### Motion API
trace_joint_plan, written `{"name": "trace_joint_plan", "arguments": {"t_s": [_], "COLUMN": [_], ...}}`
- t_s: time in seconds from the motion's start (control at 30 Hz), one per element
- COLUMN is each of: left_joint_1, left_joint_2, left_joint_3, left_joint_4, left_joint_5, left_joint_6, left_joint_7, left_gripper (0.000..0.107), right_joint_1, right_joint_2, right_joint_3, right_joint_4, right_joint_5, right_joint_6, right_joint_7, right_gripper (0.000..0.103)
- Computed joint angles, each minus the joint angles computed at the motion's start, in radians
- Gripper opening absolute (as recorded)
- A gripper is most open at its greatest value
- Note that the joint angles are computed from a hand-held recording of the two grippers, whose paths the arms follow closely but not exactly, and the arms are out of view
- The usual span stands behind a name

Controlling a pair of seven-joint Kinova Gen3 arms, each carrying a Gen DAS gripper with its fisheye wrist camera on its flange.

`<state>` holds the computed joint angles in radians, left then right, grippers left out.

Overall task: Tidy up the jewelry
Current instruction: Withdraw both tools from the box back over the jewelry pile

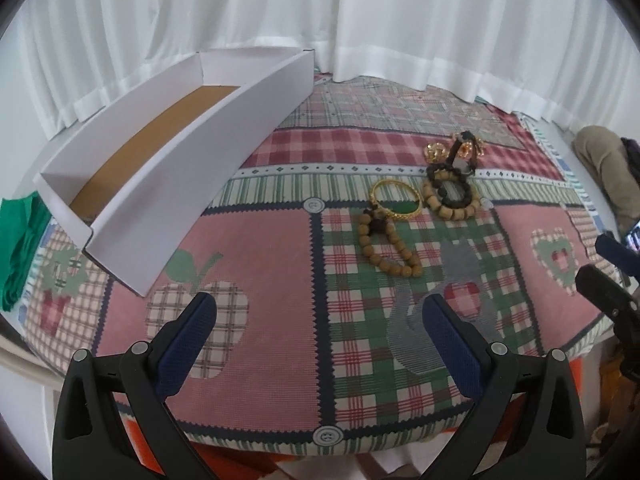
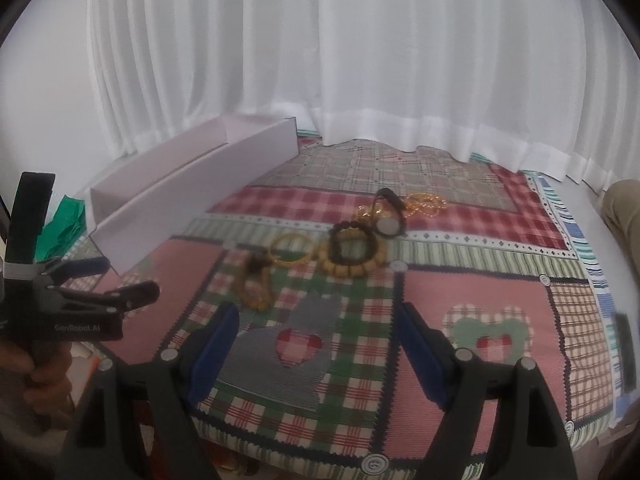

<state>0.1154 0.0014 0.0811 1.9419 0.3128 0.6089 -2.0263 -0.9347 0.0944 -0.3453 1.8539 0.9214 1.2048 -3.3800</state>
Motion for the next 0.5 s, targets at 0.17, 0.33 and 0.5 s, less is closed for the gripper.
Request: {"name": "trace_joint_plan", "arguments": {"t_s": [0.17,0.33,0.5], "left_joint_1": [0.005,0.016,0.018], "left_joint_2": [0.019,0.029,0.049], "left_joint_3": [0.007,0.017,0.02], "left_joint_4": [-0.005,-0.009,-0.021], "left_joint_5": [-0.017,-0.042,-0.047], "left_joint_6": [0.001,-0.006,0.008], "left_joint_7": [0.02,0.045,0.054], "left_gripper": [0.102,0.102,0.102], "right_joint_1": [0.011,0.027,0.042], "right_joint_2": [-0.002,-0.01,-0.015], "right_joint_3": [0.007,0.009,0.011], "right_joint_4": [0.014,0.029,0.042], "right_joint_5": [-0.021,-0.034,-0.045], "right_joint_6": [-0.04,-0.066,-0.097], "right_joint_7": [0.004,-0.008,-0.008], "right_gripper": [0.082,0.082,0.082]}}
